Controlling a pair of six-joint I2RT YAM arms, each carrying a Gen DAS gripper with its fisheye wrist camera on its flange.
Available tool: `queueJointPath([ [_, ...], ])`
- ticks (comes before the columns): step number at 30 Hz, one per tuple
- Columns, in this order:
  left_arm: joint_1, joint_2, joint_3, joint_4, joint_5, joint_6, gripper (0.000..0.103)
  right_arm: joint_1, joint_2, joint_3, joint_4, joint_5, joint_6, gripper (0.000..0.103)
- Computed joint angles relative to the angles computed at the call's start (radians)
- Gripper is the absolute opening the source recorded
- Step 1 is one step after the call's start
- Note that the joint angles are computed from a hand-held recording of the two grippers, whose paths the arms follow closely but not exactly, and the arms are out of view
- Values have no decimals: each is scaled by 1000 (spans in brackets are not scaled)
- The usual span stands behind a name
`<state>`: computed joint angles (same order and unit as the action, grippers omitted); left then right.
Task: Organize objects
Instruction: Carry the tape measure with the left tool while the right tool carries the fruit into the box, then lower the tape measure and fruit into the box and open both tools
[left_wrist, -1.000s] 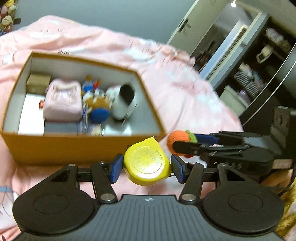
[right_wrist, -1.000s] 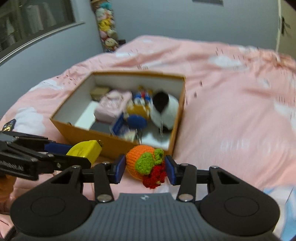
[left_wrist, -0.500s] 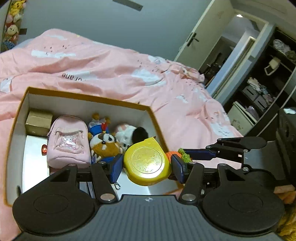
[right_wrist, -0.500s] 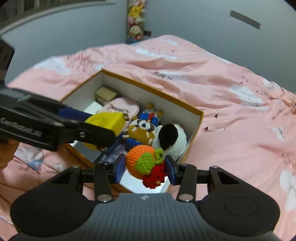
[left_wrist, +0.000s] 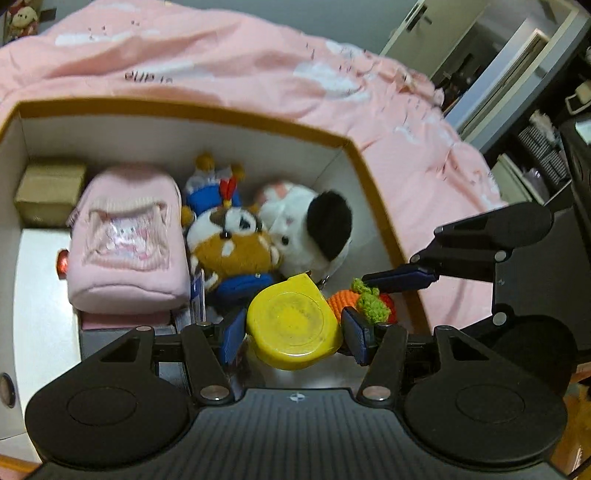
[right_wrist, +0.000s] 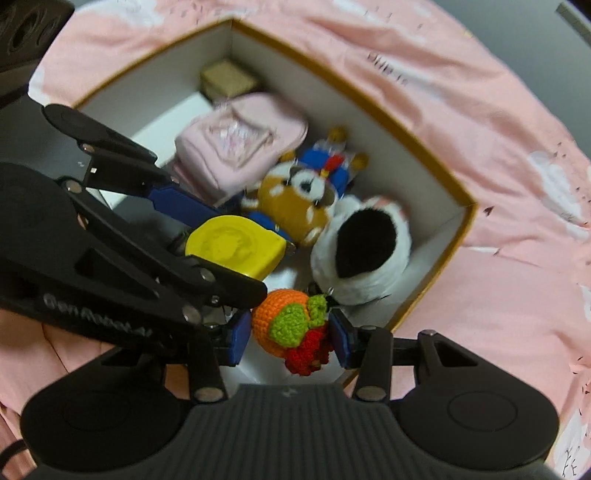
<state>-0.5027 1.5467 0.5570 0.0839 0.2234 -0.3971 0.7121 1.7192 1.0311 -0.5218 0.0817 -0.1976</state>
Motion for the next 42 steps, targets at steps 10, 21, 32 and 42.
queueJointPath([
  [10,36,86,50,-40,35,-32,64,-23,97,83,-70,-22,-61,48],
  [21,59,85,29,-49,56,-43,65,-10,87,72,-76,-4,-67,50],
  [32,25,67,40,-107,-20,-52,65,4,89,95,-90,48,-88,60],
  [42,20,45,25,-104,-37,-50,72,28,67,70,-77,72,-76,66],
])
